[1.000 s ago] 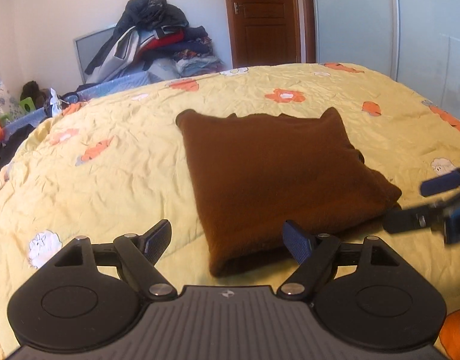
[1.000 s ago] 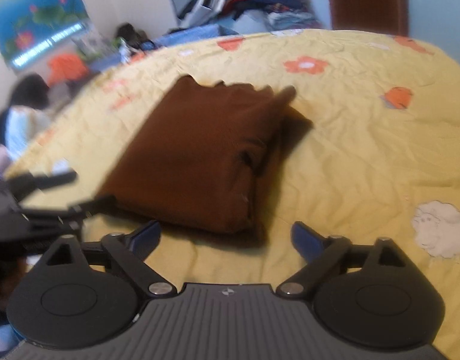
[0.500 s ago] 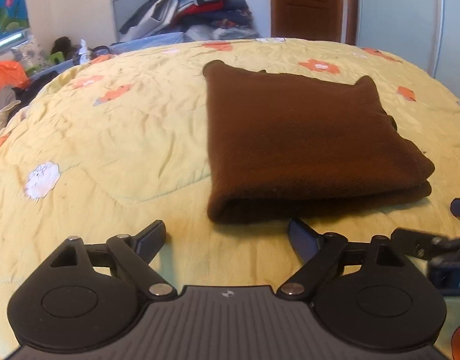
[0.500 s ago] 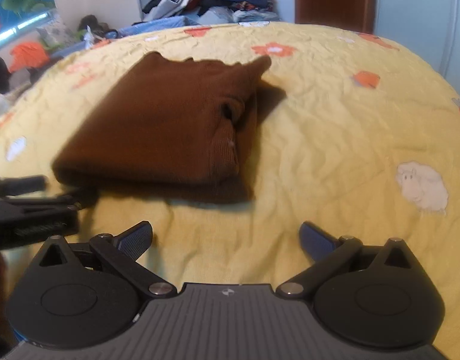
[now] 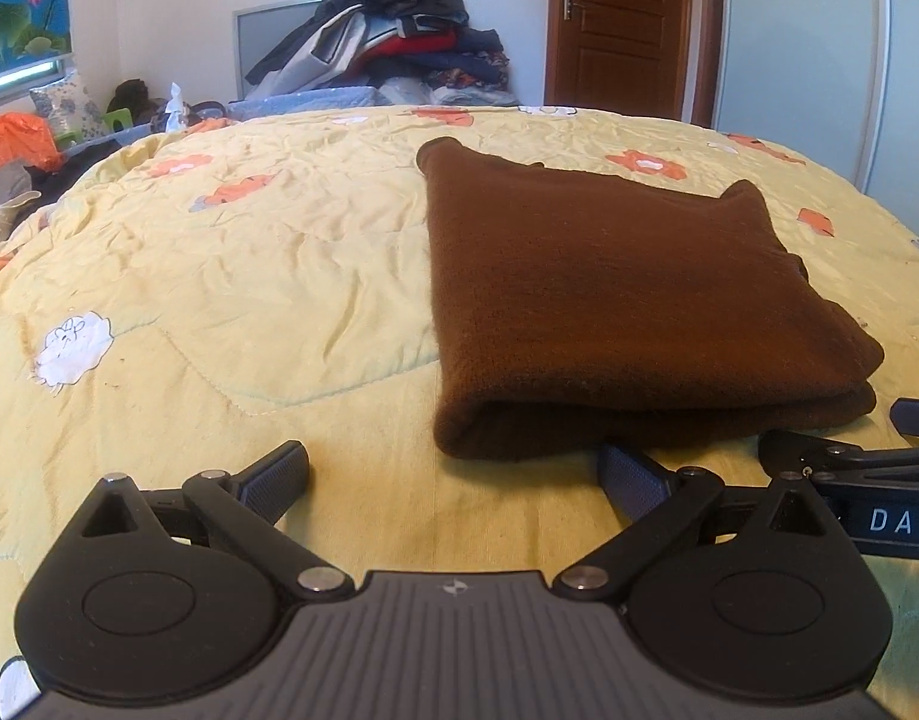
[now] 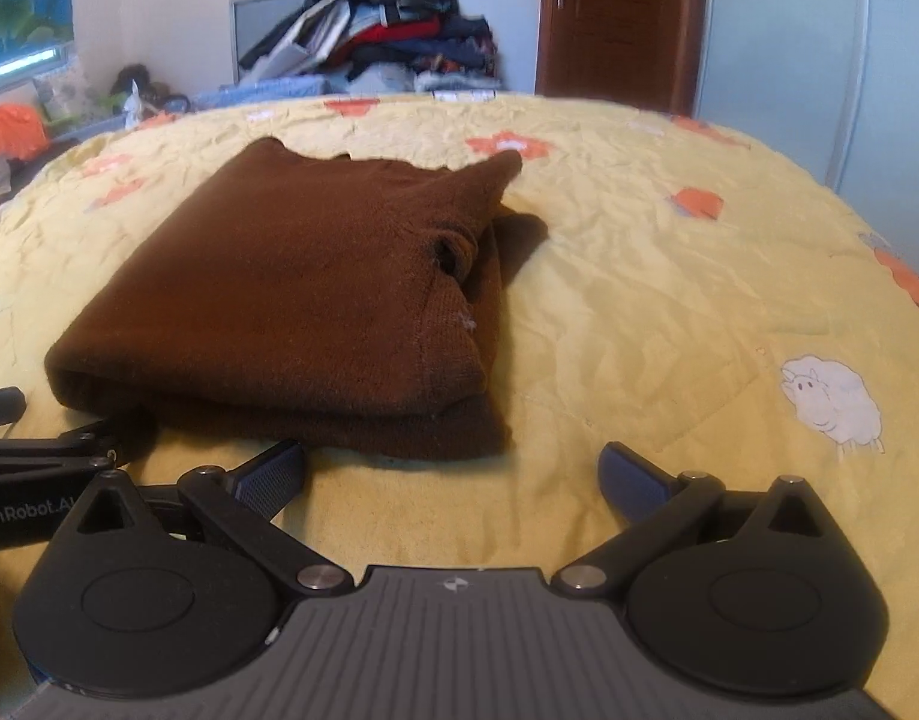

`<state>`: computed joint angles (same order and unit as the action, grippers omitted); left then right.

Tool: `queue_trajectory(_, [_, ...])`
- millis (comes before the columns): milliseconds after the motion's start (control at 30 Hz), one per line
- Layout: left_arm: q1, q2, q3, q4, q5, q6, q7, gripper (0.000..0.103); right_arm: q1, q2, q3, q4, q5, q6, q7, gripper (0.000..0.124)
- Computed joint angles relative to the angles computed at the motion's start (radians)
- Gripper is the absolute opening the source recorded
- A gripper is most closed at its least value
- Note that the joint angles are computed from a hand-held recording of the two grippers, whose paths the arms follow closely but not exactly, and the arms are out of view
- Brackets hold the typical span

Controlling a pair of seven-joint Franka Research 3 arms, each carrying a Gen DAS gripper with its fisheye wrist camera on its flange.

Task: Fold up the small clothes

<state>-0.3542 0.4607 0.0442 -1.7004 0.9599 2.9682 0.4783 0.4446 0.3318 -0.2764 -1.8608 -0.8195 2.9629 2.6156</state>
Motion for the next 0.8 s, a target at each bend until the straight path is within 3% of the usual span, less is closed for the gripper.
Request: queue_trajectory(800, [-0.006,0.004,0.008,0.000,-0.007,0.016,0.009,0.103,0.000,-0.009,0.003,-0.006,-0.060,-0.003,0.058,0.103])
